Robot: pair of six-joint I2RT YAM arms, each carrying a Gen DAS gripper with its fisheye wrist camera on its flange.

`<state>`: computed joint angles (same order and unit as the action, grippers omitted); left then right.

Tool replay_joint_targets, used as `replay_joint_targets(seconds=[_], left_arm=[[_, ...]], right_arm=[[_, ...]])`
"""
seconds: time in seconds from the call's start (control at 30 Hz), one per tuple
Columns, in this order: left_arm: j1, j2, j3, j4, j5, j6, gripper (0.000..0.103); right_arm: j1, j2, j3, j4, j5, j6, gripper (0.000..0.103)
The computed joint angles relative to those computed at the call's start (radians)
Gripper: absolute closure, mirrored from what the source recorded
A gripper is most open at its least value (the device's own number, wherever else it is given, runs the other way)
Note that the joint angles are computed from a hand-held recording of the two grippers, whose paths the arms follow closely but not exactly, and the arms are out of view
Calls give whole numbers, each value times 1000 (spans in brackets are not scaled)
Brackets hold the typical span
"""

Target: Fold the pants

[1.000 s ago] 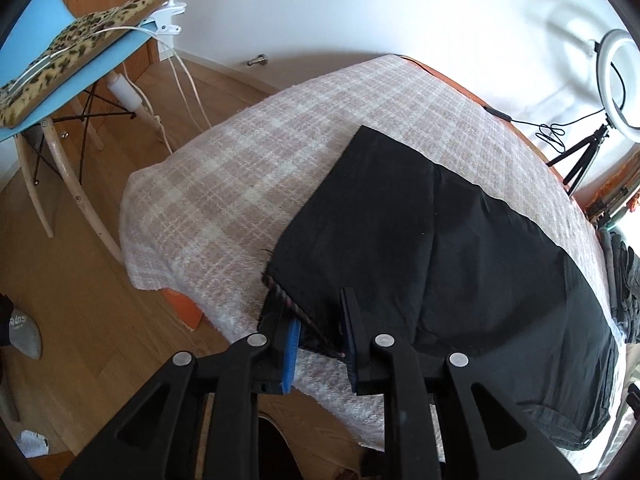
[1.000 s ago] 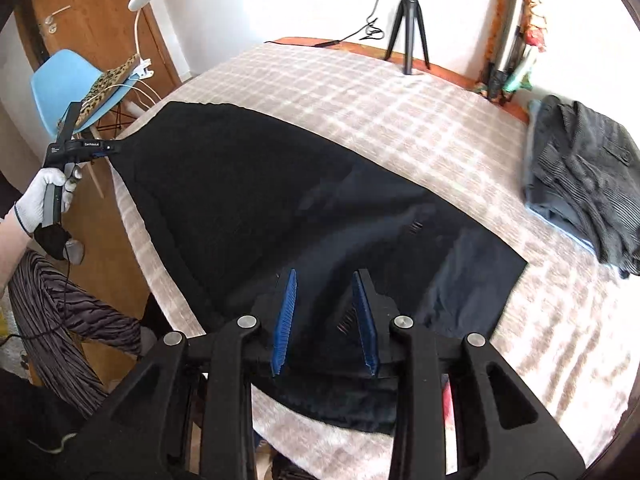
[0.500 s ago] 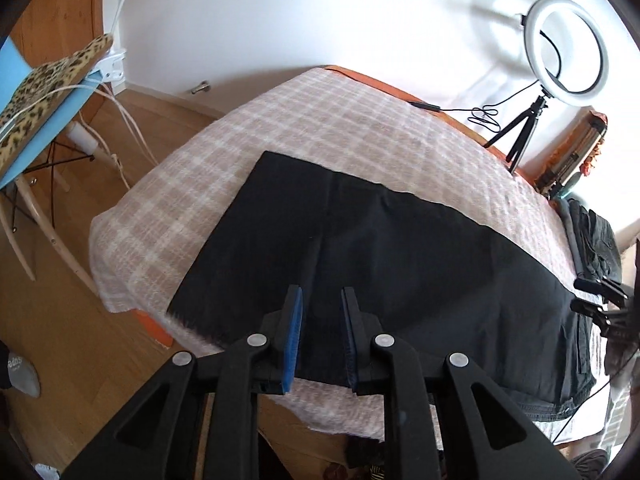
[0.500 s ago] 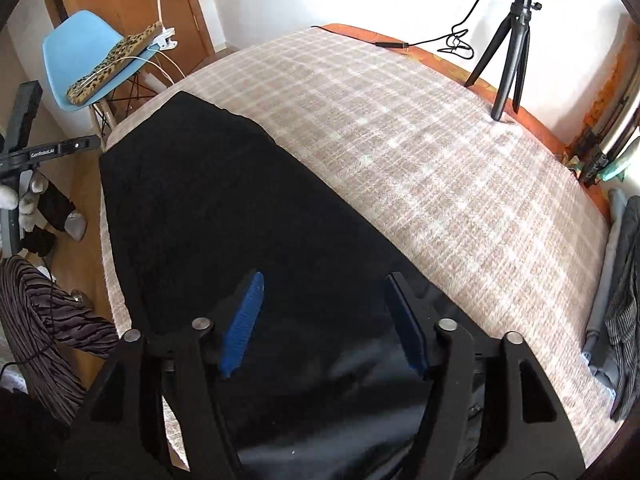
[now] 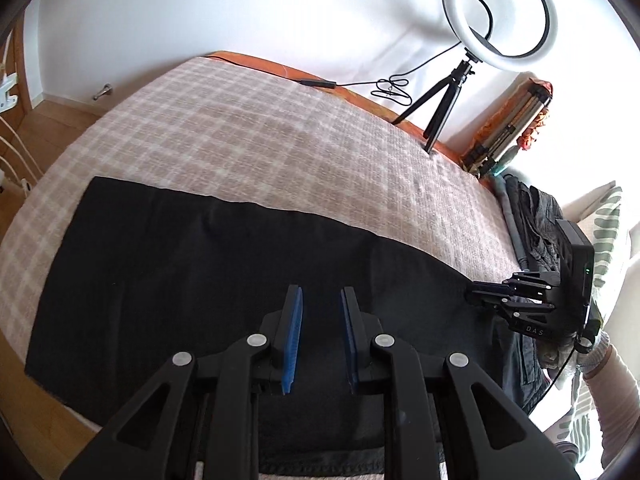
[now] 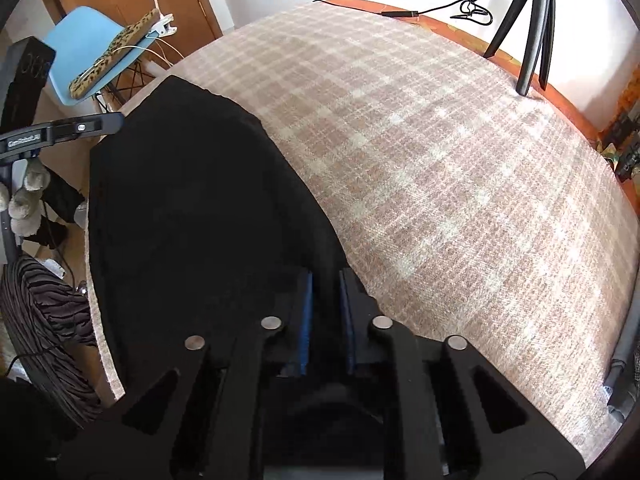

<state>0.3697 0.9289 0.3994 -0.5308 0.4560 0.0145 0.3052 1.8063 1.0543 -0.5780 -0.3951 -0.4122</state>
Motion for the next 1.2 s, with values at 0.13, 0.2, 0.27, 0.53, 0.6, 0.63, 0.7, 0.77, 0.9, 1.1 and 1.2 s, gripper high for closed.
replay_joint_targets(seconds=[0.13, 0.2, 0.27, 0.53, 0.6, 0.63, 0.7, 0.77, 0.9, 1.1, 1.2], left_arm=[[-157, 108, 6, 114, -48, -109, 87], [-215, 118, 27, 129, -57, -146, 87], [-287, 90, 50, 146, -99, -188, 87], [-467, 231, 70, 239, -165, -222, 87], [-476, 294, 39, 270, -178, -217, 87], [-474, 319, 18, 286, -182, -212, 87], [-455, 334, -26, 316, -167, -202, 87], [-434, 287, -72, 329, -152, -182, 87], [-403, 211, -100, 285, -134, -141, 87], [-337, 151, -118, 227, -94, -74, 87], [-321, 79, -122, 170, -117, -42, 87]], right_arm=[[67, -166, -142, 93, 110, 30, 96], [154, -290, -260, 176, 219, 33, 96], [241, -378, -354, 236, 318, 51, 96], [453, -465, -537, 377, 546, 30, 96], [413, -467, -516, 332, 483, 10, 94], [381, -468, -497, 299, 429, -2, 89], [254, -458, -420, 184, 234, -32, 85], [130, -392, -316, 76, 49, -41, 73], [2, -169, -84, -59, -153, -12, 66], [58, 80, 71, -109, -151, 34, 64], [88, 88, 57, -77, -152, 60, 60]])
